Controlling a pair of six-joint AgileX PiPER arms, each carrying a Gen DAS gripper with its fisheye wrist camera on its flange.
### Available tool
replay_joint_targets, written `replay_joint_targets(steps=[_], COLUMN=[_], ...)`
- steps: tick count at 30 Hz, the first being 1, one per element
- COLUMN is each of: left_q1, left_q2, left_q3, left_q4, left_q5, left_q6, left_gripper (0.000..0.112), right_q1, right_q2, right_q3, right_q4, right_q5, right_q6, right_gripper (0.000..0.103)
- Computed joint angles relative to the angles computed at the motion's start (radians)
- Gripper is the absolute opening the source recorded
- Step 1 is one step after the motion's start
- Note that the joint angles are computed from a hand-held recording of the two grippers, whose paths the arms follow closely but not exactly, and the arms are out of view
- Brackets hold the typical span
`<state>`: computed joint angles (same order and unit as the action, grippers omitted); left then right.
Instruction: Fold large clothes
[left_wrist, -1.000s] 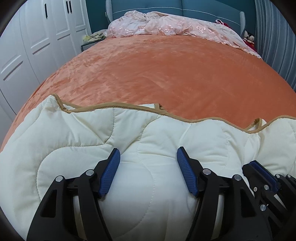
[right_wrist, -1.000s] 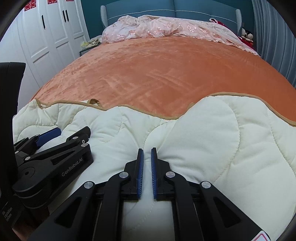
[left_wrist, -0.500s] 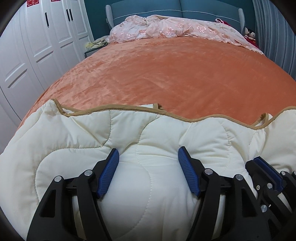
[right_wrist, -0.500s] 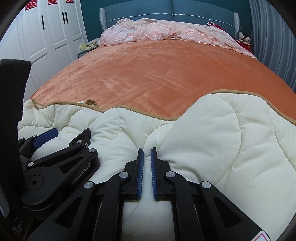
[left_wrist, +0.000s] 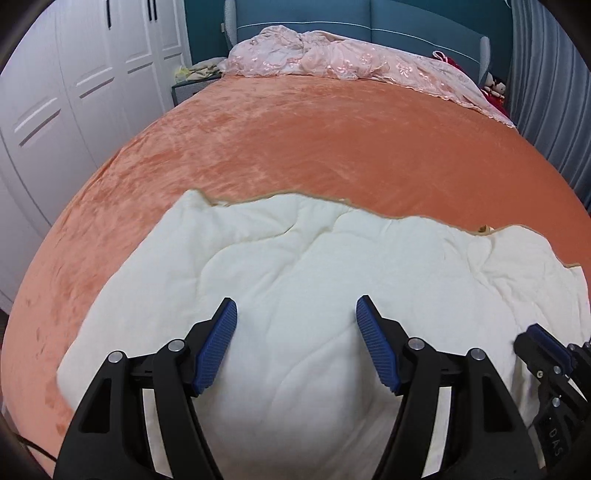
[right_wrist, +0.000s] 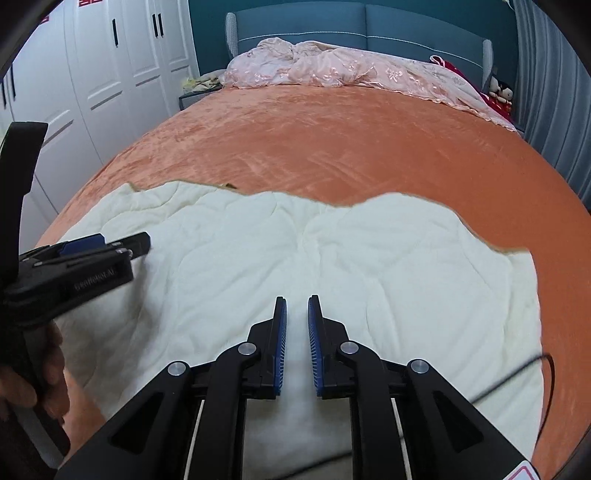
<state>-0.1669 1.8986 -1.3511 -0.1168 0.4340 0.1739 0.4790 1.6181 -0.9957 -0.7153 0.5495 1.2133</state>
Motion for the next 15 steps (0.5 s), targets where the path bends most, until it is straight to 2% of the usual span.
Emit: replay_joint_targets(steps=[3,6,10,15], left_q1=[0.072,0.149,0.235,0.356], left_q2=[-0.095,-0.158,-0.196,-0.146], left_q3=[0.126,0.227,0.276,0.185], left_q4=[-0.086,-0.19,-0.258,-0.337], left_q5=[0.0,-0.003,-0.004,0.12], left_q6=[0.069,0.148,0.205,0.26], left_gripper=[0.065,0.065,0.065,0.065], right_q1=[0.065,0.182,0.269,0.251], right_q2=[-0.098,-0.122,-0.07,0.056], right_q3=[0.112,0.158,0.109,-0.016], right_q4=[0.068,0.014,-0.001,0.016], right_q5=[-0.009,0.033,0.047,0.037], right_q6=[0.068,0.221,0.266,0.208], right_gripper=[0.013,0.013,0.014,0.014])
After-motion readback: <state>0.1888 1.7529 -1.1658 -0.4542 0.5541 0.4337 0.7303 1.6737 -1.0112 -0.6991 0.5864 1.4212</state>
